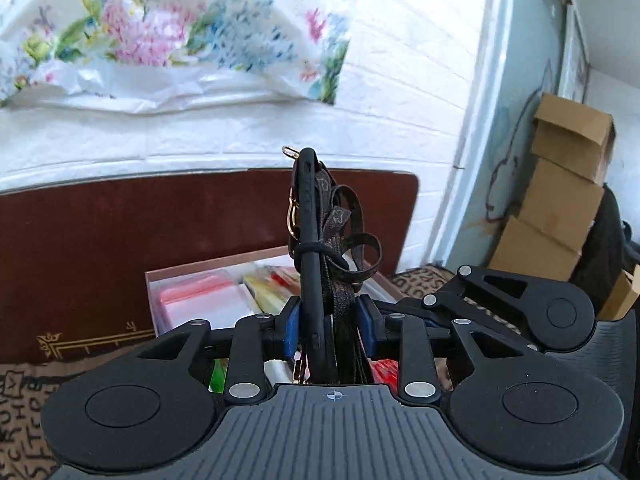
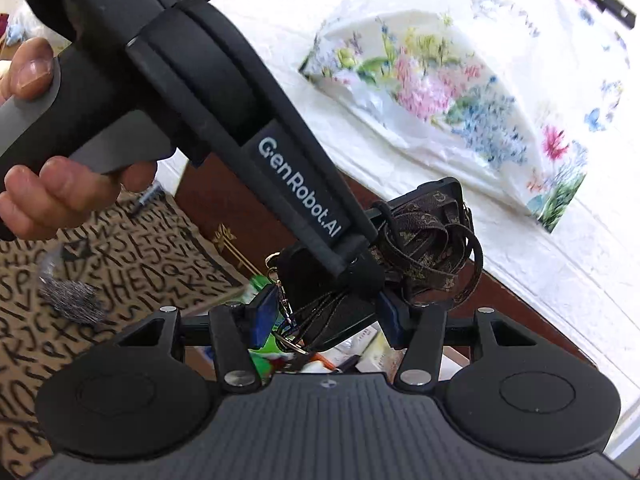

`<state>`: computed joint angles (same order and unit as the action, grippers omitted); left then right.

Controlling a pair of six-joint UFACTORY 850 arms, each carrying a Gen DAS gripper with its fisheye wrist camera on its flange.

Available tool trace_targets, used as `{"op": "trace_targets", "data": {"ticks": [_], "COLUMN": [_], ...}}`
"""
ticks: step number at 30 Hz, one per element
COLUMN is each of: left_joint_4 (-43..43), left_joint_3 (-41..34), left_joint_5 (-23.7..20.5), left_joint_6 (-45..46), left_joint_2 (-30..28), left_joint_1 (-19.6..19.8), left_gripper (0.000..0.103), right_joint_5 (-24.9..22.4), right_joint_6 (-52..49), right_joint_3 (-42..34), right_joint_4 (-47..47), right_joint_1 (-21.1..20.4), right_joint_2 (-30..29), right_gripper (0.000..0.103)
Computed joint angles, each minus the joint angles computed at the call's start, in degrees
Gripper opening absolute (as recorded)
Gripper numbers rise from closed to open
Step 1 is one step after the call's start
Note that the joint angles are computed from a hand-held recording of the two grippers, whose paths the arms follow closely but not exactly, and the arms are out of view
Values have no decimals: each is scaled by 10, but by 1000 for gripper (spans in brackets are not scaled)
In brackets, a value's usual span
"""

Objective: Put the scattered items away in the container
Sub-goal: 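Carry the strap and phone case into the box and open the left tool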

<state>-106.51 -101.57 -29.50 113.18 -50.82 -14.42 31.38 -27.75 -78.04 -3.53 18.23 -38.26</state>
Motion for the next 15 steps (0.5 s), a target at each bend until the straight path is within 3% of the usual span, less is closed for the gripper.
{"op": "trace_targets", "data": {"ticks": [1,4,7,15], "left_joint_4": [24,149,158,142], "left_joint_3": [-25,-91,-99,-109], "left_joint_5": [15,55,69,66], "left_joint_6": [-25,-132,-125,-82], "left_joint_2": [-17,-67,-84,-101], "left_joint_1": [-3,-10,-11,-12], "left_gripper": [46,84,87,91], "right_joint_5": [-18,-82,-105,-103], "right_joint_6": [4,-47,-175,-169], "right_joint_3": [-17,-72,-98,-112], "right_joint_4": [-8,29,150,159], "right_joint_1": [-3,-7,-2,-2], "right_joint_2": [-11,-53,-82,-104], "right_gripper": [58,63,63,81]}}
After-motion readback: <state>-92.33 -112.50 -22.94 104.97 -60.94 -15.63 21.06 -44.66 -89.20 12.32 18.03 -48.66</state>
